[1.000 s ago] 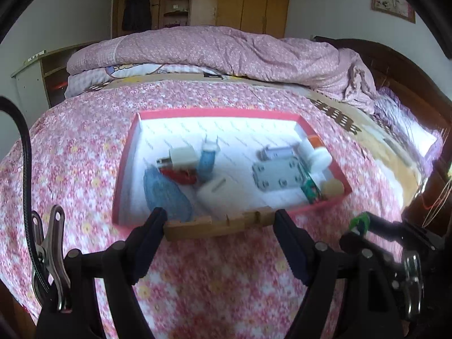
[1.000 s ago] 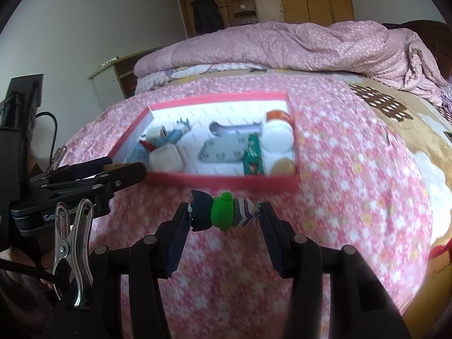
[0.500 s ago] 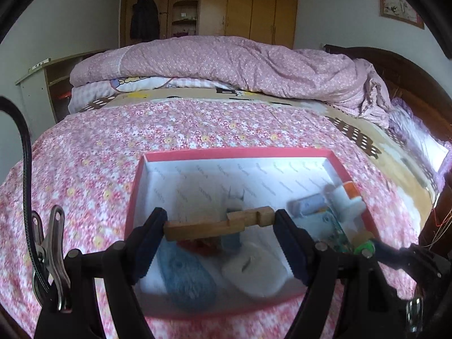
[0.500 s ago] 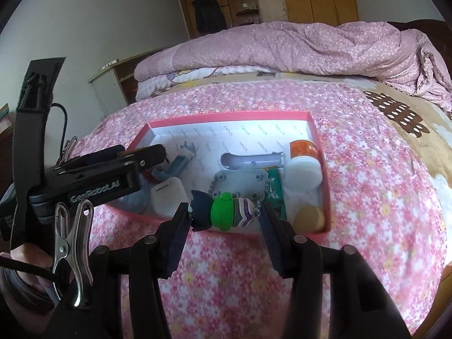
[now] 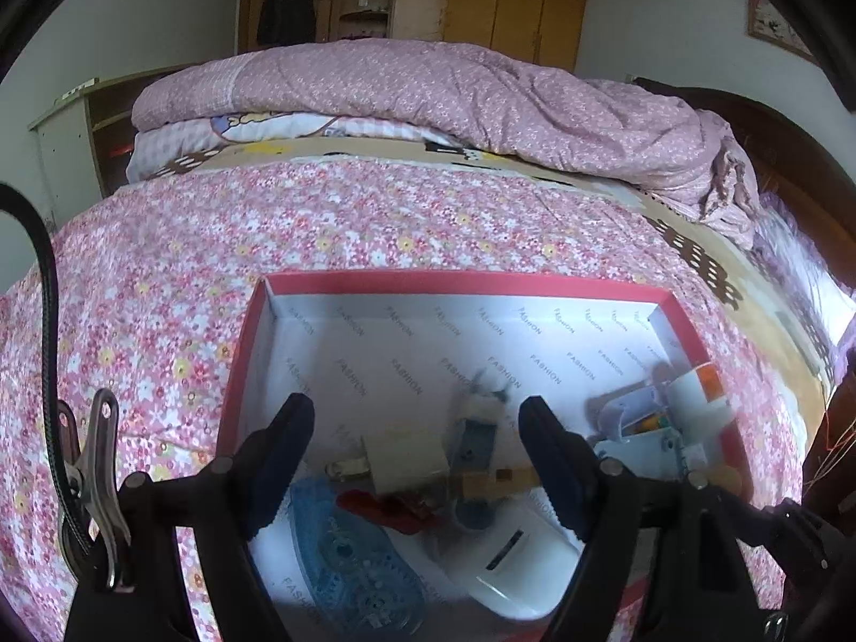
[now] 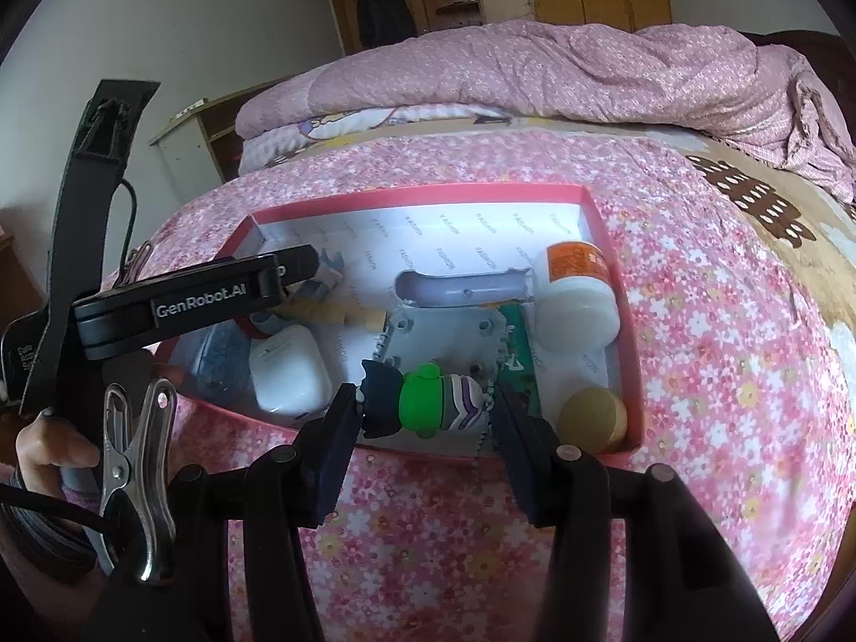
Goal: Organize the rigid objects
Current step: 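Lower both items into the tray and open both tools to release them, then withdraw both open tools back from the tray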
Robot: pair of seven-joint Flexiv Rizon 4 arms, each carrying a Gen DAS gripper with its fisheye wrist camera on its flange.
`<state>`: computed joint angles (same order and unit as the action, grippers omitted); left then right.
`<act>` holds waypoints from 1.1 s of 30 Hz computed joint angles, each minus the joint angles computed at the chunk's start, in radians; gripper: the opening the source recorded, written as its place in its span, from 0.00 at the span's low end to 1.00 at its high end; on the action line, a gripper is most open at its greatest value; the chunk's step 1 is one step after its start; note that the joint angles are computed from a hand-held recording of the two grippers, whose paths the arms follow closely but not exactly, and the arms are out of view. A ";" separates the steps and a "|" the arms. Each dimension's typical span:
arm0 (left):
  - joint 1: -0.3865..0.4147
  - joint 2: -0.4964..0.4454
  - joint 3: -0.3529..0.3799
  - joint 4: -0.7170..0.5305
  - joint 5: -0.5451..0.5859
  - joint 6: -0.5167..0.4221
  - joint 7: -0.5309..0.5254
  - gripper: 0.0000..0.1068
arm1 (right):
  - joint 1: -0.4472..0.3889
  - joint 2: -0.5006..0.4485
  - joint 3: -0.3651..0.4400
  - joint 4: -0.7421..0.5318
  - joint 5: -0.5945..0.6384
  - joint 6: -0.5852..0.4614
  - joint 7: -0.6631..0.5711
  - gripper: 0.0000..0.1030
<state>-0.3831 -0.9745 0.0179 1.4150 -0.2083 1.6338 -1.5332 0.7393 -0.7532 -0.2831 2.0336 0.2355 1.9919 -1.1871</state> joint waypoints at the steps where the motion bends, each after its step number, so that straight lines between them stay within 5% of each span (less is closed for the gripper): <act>1: 0.000 0.003 0.001 0.005 -0.001 -0.001 -0.003 0.77 | 0.001 0.000 -0.002 -0.001 0.001 -0.001 0.000 0.49; 6: 0.006 0.022 -0.007 0.036 0.000 -0.006 -0.009 0.77 | 0.020 -0.002 -0.022 0.002 0.012 0.003 -0.004 0.52; 11: 0.005 0.044 -0.011 0.077 0.002 0.017 -0.019 0.77 | 0.047 0.004 -0.042 0.011 0.037 0.026 -0.026 0.70; 23: -0.088 0.126 0.083 0.217 -0.008 0.086 -0.046 0.77 | 0.074 0.046 -0.030 0.067 0.089 0.058 -0.062 0.70; 33: -0.122 0.188 0.087 0.361 -0.017 0.164 -0.038 0.77 | 0.135 0.077 -0.045 0.138 0.154 0.063 -0.088 0.70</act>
